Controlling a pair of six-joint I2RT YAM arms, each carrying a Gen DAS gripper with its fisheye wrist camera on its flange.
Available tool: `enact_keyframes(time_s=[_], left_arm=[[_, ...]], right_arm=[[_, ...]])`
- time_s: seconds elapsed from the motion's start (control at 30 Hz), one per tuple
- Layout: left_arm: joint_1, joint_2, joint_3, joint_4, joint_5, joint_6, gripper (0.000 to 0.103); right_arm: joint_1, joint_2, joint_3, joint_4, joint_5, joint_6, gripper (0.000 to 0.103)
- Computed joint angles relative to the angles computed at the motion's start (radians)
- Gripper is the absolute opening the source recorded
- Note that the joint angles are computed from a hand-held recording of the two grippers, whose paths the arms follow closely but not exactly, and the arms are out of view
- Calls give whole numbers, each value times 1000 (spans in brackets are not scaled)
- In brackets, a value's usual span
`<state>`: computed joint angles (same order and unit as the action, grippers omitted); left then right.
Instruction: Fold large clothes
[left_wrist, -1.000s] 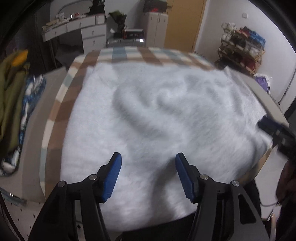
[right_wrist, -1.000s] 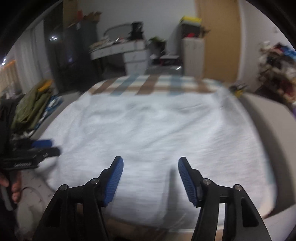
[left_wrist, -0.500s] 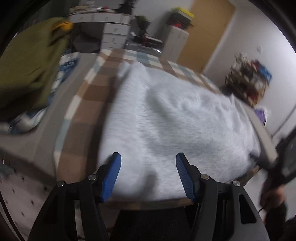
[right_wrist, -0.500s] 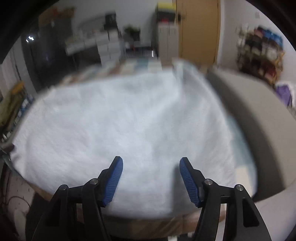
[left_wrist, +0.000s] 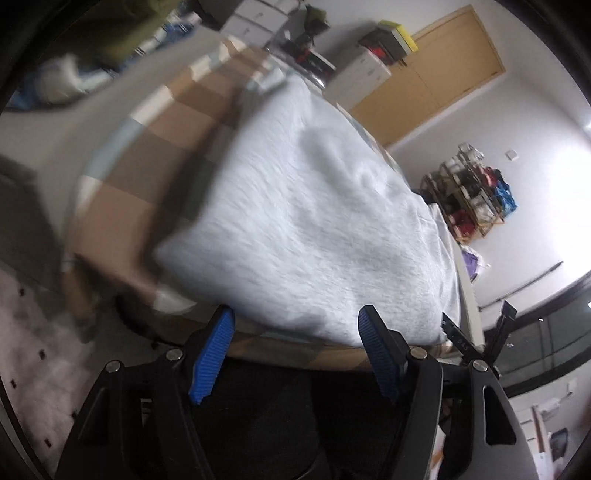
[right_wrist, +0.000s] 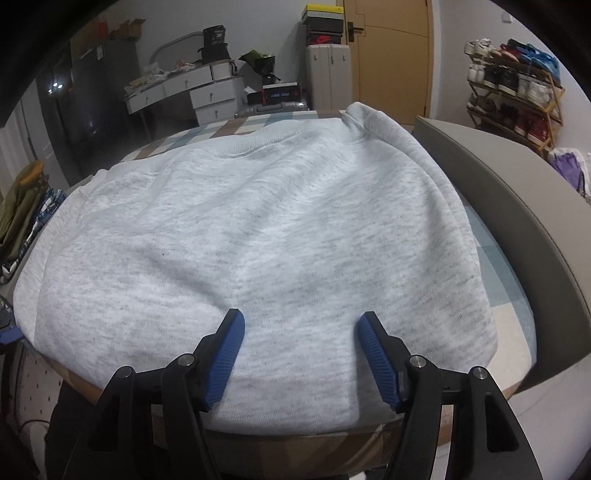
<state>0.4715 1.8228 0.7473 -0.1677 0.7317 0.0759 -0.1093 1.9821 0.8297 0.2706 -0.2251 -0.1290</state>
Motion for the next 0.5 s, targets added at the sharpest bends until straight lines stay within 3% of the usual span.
enact_keyframes(time_s=[0.1,0.3,0.5], left_arm=[[-28,-13,-3,39,-14,-47,65],[-22,27,53,-7,20,-69,65],[-52,50,82,29,9,-152,65]], right_arm=[[-25,-47,-47,3,-13,-19,65],[-46,-110,-115,18,-27,-26,65],[-57,-113,-87,-38,-46,-33,65]])
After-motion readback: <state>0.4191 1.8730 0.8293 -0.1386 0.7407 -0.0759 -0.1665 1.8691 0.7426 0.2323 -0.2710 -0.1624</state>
